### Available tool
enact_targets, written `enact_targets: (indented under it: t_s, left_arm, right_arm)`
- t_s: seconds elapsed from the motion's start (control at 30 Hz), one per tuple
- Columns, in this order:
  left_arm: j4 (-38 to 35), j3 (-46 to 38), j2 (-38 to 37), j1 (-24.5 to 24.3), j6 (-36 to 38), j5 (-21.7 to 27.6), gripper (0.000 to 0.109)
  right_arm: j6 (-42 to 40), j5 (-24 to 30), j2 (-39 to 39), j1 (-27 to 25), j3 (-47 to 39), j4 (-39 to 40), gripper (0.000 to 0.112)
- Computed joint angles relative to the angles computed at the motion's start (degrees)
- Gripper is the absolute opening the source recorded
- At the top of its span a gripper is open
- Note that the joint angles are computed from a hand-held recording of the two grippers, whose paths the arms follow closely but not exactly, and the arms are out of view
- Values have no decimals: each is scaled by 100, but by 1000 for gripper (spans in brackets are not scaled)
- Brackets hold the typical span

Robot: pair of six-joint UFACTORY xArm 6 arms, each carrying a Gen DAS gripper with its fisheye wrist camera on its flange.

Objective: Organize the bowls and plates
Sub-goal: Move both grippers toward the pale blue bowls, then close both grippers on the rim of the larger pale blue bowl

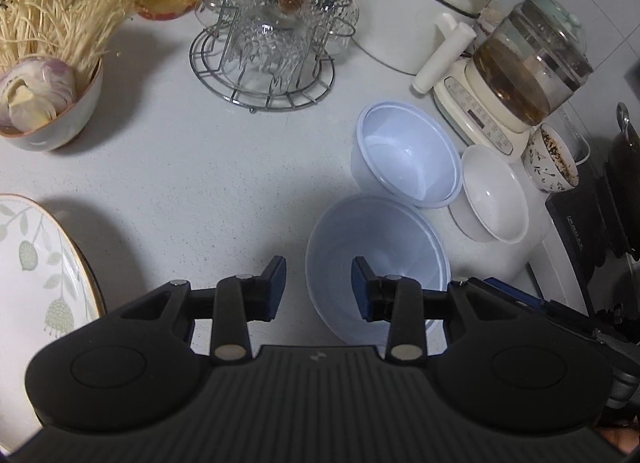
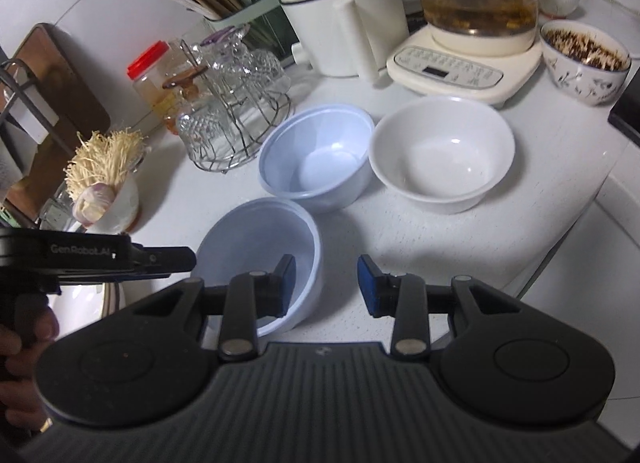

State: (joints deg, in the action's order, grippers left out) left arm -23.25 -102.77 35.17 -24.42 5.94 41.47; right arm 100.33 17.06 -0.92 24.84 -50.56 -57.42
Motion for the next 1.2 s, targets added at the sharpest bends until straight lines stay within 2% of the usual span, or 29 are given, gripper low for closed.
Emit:
enact_targets:
  t_s: [0.17, 0.2, 0.37, 0.63, 0.9, 1.07, 1.2]
  left_arm:
    - [28, -215, 178, -9, -129, 244, 24]
    - [30, -206, 182, -17, -118, 243, 22]
    - [-57, -8, 90, -29, -182, 152, 15]
    - [-19, 537, -276, 50, -349, -54, 14]
    - [131, 1524, -947, 187, -628, -559, 14]
    - [272, 1894, -1153, 258, -757, -751, 14]
    - [211, 2183, -1303, 323, -906, -1013, 15]
  right_arm:
    - [-29, -193, 191, -79, -81, 16, 35]
    - [-67, -285, 225, -104, -81, 69, 30]
    - [-163, -834, 349, -218, -31, 242, 30]
    - [-971, -1177, 498, -175, -75, 836, 29]
    - [-2005, -1413, 751, 25, -295, 1581, 29]
    - [-2846, -1406, 962, 204, -433, 2387, 29]
    - [-3004, -1252, 1024, 288, -540, 2526, 29]
